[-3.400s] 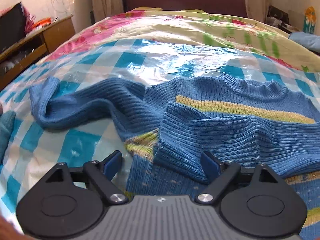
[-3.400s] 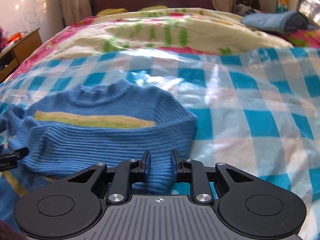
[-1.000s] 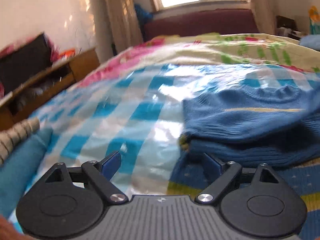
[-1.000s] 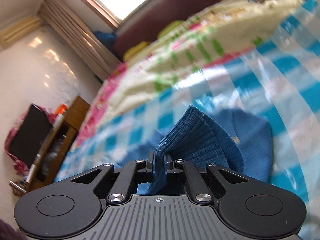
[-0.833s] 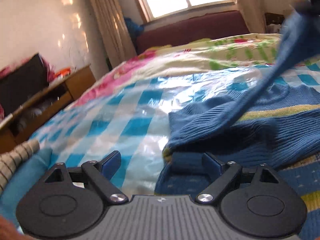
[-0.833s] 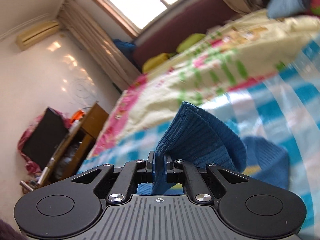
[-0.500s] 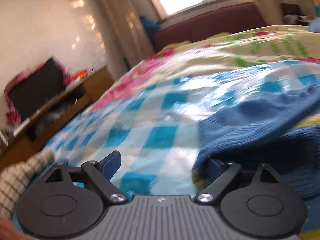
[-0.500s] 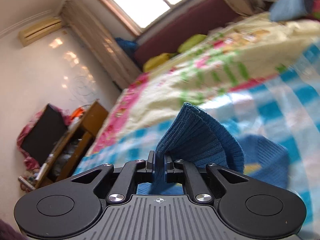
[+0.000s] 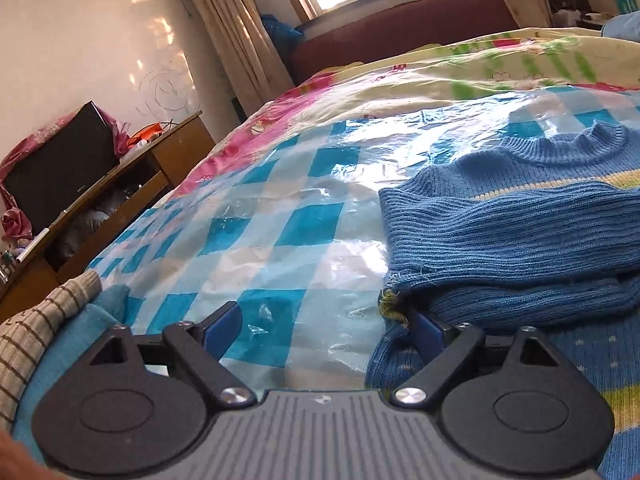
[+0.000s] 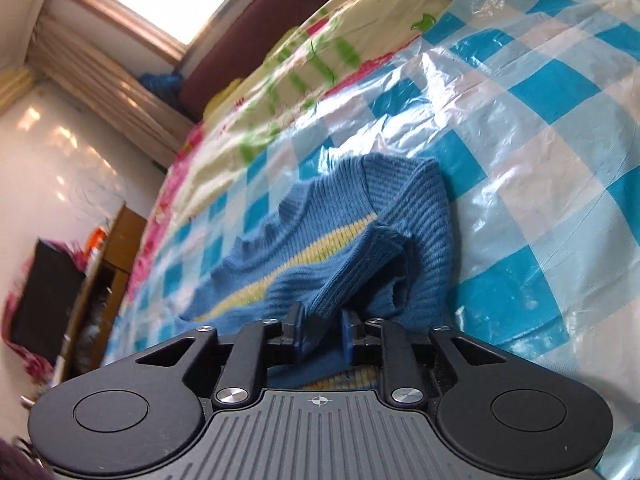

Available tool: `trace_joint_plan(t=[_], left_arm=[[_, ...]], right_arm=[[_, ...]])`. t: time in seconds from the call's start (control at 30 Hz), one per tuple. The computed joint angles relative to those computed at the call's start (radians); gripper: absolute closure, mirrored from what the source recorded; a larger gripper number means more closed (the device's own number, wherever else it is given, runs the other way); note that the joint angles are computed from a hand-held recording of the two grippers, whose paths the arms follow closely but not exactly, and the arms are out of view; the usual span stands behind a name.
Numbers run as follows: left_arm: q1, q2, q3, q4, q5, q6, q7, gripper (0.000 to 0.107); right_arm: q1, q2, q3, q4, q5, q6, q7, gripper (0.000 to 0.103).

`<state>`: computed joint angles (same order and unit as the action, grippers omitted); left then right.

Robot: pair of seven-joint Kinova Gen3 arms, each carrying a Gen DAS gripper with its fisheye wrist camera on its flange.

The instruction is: Fold small clothes

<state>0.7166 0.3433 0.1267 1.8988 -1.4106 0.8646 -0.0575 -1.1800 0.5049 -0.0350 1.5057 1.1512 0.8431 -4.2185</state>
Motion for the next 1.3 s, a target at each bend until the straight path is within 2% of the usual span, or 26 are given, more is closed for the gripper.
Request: trace_joint_plan(t=[0.1,0.2,0.27,0.37,0.43,0.47,0.5,0.57,0.67,0.83,0.97,1.13,1.2,1.23,1.3], left_arm=[[0.006,0.006,0.0,-0.001,-0.006,0.011,0.002,0.015],[-0.001,-0.003,0.0,0.001,-0.002,-0.002,0.008,0.015],[-0.004,-0.011,-0.001,0.009,-0.008,-0.009,0.029,0.015],[-0.009,-0.017,0.001,0.021,-0.02,-0.014,0.059,0.015],[-0.019,-0.022,0.007,0.022,-0.007,-0.023,0.042,0.014],[-0.021,-0.025,0.009,0.022,0.0,-0.026,0.034,0.014],[-0.024,-0.03,0.01,0.025,0.006,-0.031,0.025,0.014],[-0.031,-0.051,0.014,0.037,0.022,-0.045,0.007,0.014],[-0.044,-0.079,0.022,0.053,0.053,-0.064,-0.019,0.015],[-0.041,-0.079,0.026,0.043,0.073,-0.058,-0.03,0.015],[-0.036,-0.082,0.025,0.057,0.053,-0.064,-0.012,0.015],[-0.052,-0.09,0.026,0.063,0.06,-0.085,0.0,0.015],[-0.056,-0.094,0.025,0.067,0.061,-0.093,0.007,0.015],[-0.056,-0.095,0.025,0.069,0.059,-0.096,0.011,0.015],[-0.058,-0.095,0.025,0.072,0.051,-0.102,0.018,0.015]], right_arm=[[-0.019,-0.004,0.039,-0.008,-0.02,0.001,-0.024,0.081],[0.016,0.017,-0.021,-0.08,-0.041,0.097,0.075,0.09],[-0.022,0.023,0.009,-0.101,-0.025,0.127,0.096,0.093],[-0.079,0.031,0.04,-0.096,0.034,0.183,0.052,0.094],[-0.084,0.039,0.04,-0.099,0.003,0.205,0.046,0.093],[-0.059,0.042,0.014,-0.108,-0.036,0.213,0.068,0.088],[-0.025,0.043,-0.021,-0.115,-0.077,0.213,0.094,0.088],[-0.007,0.035,-0.036,-0.098,-0.111,0.186,0.096,0.088],[-0.051,0.02,0.004,-0.061,-0.073,0.166,0.061,0.088],[-0.033,0.006,0.005,-0.047,-0.03,0.137,0.036,0.087],[-0.035,0.013,0.007,-0.089,-0.004,0.16,0.075,0.096],[-0.053,0.021,0.008,-0.136,0.069,0.193,0.173,0.097],[-0.032,0.02,-0.013,-0.158,0.044,0.188,0.232,0.096],[-0.033,0.018,-0.009,-0.161,0.019,0.182,0.239,0.09],[-0.04,0.017,-0.009,-0.164,-0.025,0.206,0.229,0.09]])
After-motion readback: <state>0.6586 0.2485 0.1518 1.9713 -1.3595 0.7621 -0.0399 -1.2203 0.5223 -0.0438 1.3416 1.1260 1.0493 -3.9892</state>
